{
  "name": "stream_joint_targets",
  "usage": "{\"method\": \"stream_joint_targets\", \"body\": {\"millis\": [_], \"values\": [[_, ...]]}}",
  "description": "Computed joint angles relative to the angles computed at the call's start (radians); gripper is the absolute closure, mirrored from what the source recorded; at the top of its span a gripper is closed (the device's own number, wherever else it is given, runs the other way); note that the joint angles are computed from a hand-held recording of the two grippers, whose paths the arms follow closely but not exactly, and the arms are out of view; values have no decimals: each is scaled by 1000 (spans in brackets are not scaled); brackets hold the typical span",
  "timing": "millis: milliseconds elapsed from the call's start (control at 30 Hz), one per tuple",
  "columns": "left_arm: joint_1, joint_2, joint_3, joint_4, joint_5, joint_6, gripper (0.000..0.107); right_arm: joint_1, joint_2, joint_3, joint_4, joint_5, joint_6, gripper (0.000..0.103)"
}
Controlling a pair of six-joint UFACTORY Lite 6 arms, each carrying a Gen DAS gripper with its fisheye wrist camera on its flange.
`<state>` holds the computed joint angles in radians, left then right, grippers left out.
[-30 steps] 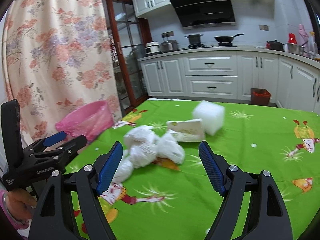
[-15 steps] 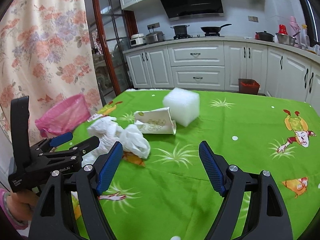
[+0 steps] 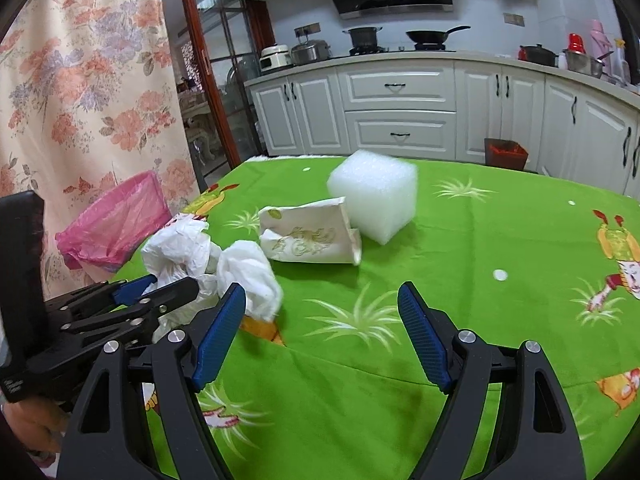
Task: Collect trash
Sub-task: 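Grasp the white plastic bag with the left tool while the right tool grasps a crumpled white tissue, then carry the plastic bag and tissue over the pink bin with both tools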
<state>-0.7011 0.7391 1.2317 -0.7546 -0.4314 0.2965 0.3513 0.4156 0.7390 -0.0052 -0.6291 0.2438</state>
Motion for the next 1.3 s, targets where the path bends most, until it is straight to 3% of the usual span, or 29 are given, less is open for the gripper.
{"method": "stream_joint_targets", "body": {"millis": [400,567,633,700,867,1300], "values": [[78,-241,-341,123,-153,-96,73,128,184,308,97,191,-97,28],[119,-335,-456,169,-197,-127,73,146,286,472,123,325,-107,29],[126,-365,-492,169,-214,-118,73,150,307,506,142,355,-115,38],[134,-400,-529,176,-224,-122,73,160,309,510,191,357,-161,60],[134,-478,-614,166,-245,-133,73,196,260,430,300,298,-262,76],[39,-708,-820,35,-306,-71,73,372,-20,159,495,165,-417,78]]}}
